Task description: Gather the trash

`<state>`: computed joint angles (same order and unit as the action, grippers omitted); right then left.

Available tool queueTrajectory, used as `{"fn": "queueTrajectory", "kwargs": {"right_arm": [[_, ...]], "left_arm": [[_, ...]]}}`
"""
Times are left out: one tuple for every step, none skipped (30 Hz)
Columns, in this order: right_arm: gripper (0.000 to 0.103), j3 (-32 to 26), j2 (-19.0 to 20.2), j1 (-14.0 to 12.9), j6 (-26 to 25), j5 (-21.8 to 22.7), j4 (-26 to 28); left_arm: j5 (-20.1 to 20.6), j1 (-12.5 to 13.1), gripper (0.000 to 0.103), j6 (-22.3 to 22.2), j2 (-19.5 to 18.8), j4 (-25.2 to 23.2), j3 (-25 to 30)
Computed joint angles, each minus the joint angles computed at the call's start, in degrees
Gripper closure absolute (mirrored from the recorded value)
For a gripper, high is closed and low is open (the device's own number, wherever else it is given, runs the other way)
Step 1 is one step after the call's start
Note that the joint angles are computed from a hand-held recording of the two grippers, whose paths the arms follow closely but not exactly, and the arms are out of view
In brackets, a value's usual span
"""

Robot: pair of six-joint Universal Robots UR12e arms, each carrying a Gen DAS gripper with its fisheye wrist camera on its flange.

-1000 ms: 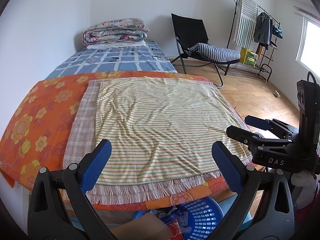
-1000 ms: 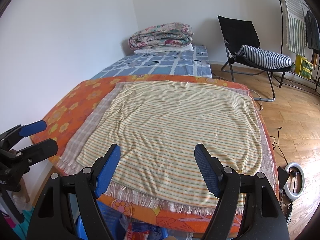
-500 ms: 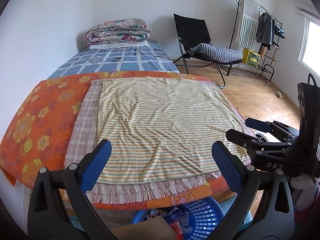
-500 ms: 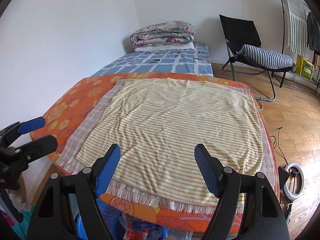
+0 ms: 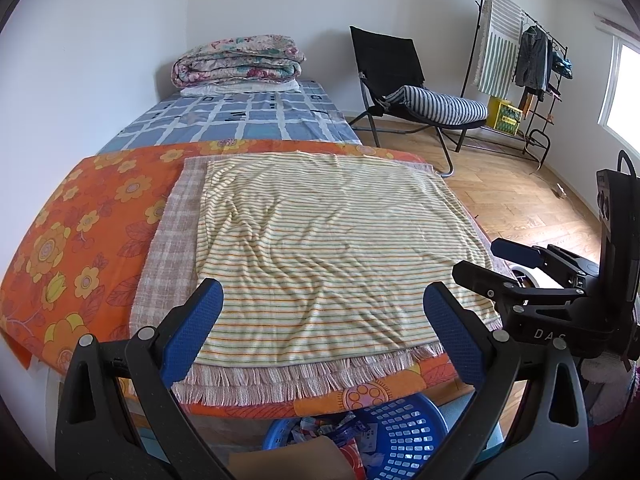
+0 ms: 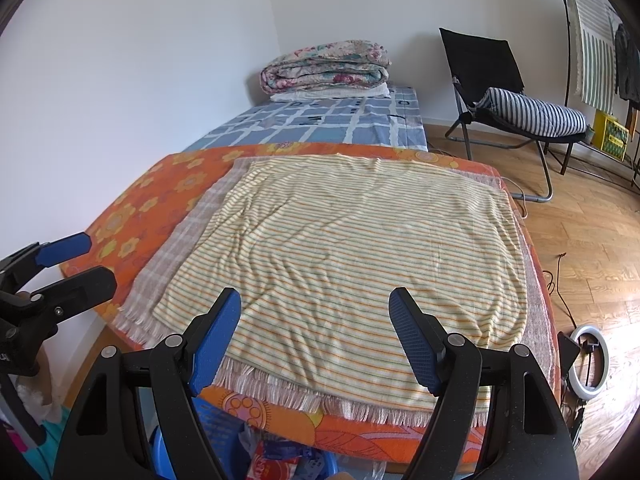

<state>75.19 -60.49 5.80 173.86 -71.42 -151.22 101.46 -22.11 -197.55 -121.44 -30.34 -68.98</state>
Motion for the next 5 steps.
{"fn": "queueTrajectory", "kwargs": {"right_arm": [[0.027,0.06,-0.02,0.01,-0.02,0.00,-0.01],[0.027,0.06,-0.03,0.02,-0.06,0.00,0.00],[0.027,0.08,-0.04,0.02,-0.07,-0.02,0.01],[0.027,0.07,-0.03,0.02,-0.04,-0.03,-0.02],[0.027,0.07,-0.03,0.02,-0.04,-0.03,-0.02]], "left_arm": [[0.24,-0.04,0.001,0.00,-0.01,0.04,-0.08],[0.31,-0.05,0.001,0.05,0.04,0.19,-0.25],[0.19,-0.01,0.001,0.04,0.09,0.21,-0.37],[-0.01,0.01,0.001,-0.05,0.10,0.12,-0.35],[-0.12,0.02,0.001,-0.10,0.12,0.10,-0.44]]}}
